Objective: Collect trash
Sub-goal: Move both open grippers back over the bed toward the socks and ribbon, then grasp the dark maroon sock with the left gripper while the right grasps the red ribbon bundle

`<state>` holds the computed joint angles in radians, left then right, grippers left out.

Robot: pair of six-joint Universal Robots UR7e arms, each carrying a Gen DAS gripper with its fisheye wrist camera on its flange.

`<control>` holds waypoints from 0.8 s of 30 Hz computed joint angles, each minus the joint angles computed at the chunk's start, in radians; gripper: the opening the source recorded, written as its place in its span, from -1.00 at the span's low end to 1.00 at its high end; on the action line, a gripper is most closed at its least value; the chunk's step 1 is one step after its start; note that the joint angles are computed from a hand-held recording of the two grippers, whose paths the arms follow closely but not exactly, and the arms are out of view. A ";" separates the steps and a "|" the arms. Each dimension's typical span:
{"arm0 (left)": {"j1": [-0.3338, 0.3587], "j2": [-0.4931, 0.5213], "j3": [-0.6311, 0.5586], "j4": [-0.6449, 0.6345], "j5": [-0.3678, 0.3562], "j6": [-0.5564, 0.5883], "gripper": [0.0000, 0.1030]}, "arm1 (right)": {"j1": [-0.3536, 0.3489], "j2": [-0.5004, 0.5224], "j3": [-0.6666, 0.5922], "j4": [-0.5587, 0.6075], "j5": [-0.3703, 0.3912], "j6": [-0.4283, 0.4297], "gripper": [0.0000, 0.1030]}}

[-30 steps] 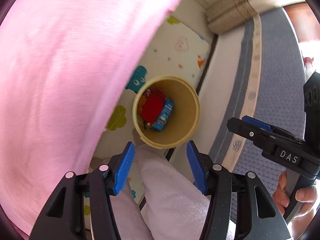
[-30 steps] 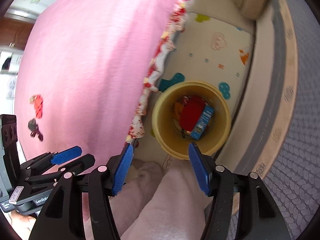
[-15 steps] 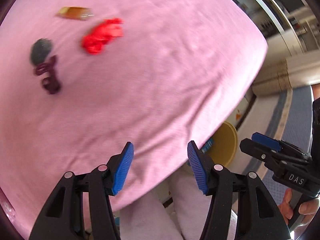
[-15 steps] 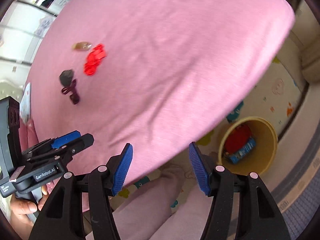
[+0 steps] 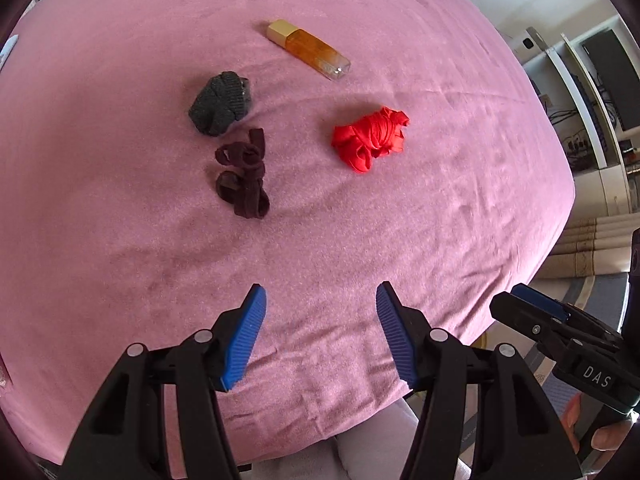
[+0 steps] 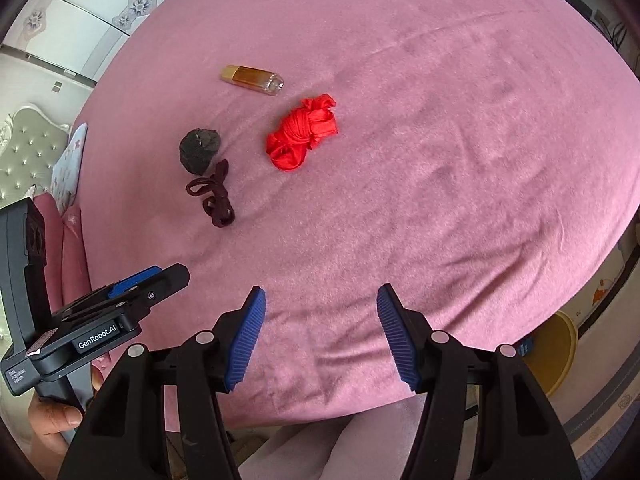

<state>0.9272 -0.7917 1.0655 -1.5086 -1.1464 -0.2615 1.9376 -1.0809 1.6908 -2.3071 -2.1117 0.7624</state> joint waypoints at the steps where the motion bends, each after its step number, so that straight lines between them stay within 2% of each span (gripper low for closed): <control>1: 0.001 0.004 -0.007 0.001 0.004 -0.008 0.11 | -0.006 0.008 -0.012 0.004 0.004 -0.012 0.12; 13: 0.065 0.145 -0.185 0.048 0.039 -0.135 0.16 | -0.114 0.143 -0.244 0.132 0.085 -0.188 0.12; 24: 0.126 0.284 -0.369 0.142 0.048 -0.228 0.15 | -0.190 0.261 -0.414 0.245 0.144 -0.250 0.12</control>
